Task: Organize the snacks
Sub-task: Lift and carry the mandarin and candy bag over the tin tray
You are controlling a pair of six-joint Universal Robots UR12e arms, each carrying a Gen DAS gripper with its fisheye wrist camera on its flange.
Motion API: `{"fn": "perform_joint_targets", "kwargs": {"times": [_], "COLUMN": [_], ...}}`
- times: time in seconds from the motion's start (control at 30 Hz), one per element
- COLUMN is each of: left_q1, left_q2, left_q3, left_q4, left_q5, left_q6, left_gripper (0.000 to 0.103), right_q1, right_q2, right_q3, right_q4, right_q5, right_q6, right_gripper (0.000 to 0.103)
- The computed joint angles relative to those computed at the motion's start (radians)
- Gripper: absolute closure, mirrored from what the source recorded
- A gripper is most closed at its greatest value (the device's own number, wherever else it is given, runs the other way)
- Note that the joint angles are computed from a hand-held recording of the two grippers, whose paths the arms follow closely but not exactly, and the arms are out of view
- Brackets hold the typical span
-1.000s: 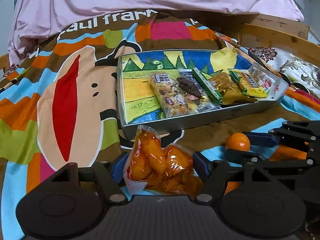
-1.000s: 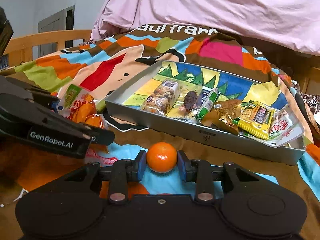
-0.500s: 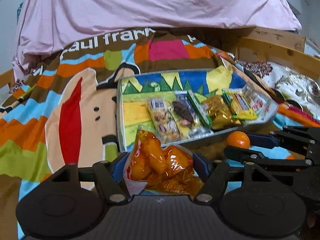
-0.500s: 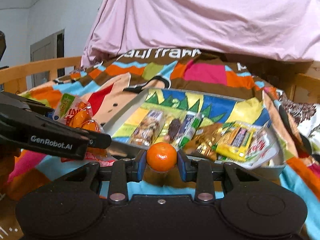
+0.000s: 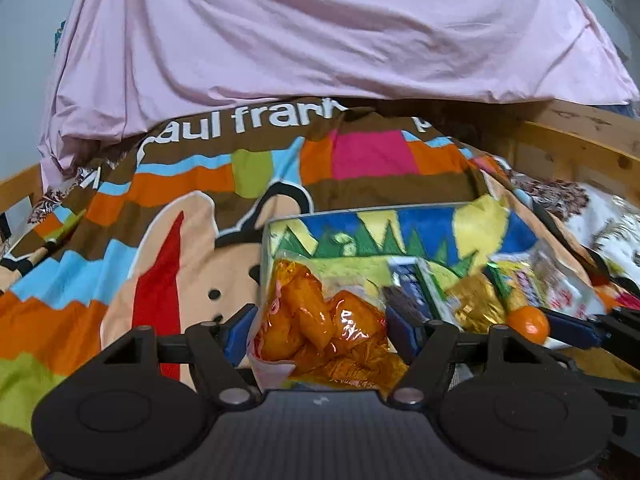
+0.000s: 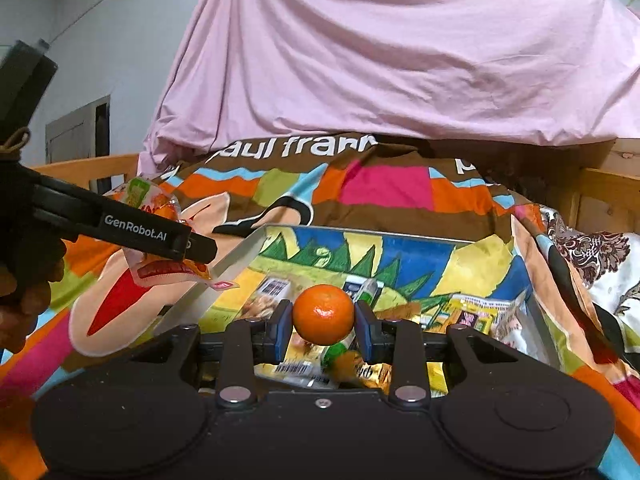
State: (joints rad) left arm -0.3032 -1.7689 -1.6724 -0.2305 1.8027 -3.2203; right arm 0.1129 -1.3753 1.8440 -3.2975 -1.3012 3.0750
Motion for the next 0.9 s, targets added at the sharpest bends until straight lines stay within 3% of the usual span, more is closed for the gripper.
{"fn": "perform_joint_targets", "kwargs": {"times": [0.27,0.4,0.7,0.9], "left_q1": [0.034,0.042,0.034,0.038], "left_q2": [-0.042,-0.049,-0.07,-0.081], "left_q3": [0.052,0.054,0.058,0.077], "left_q4": [-0.063,-0.085,-0.09,-0.112], "left_q5": [-0.012,-0.04,-0.017,-0.052], "left_q6": [-0.055,-0.077,-0.05,0.012], "left_gripper": [0.03,0.03,0.03,0.029], "right_q1": [0.007,0.021,0.043,0.043], "right_q2": [0.057,0.07,0.08,0.084], "right_q3": [-0.035,-0.041,-0.054,-0.056], "right_q4": [-0.028,-0.008,0.043,0.058], "right_q5": [0.021,0.036,-0.008,-0.017], "right_q6": [0.016,-0.038,-0.077,-0.067], "right_gripper": [0.068,0.068,0.068,0.068]}}
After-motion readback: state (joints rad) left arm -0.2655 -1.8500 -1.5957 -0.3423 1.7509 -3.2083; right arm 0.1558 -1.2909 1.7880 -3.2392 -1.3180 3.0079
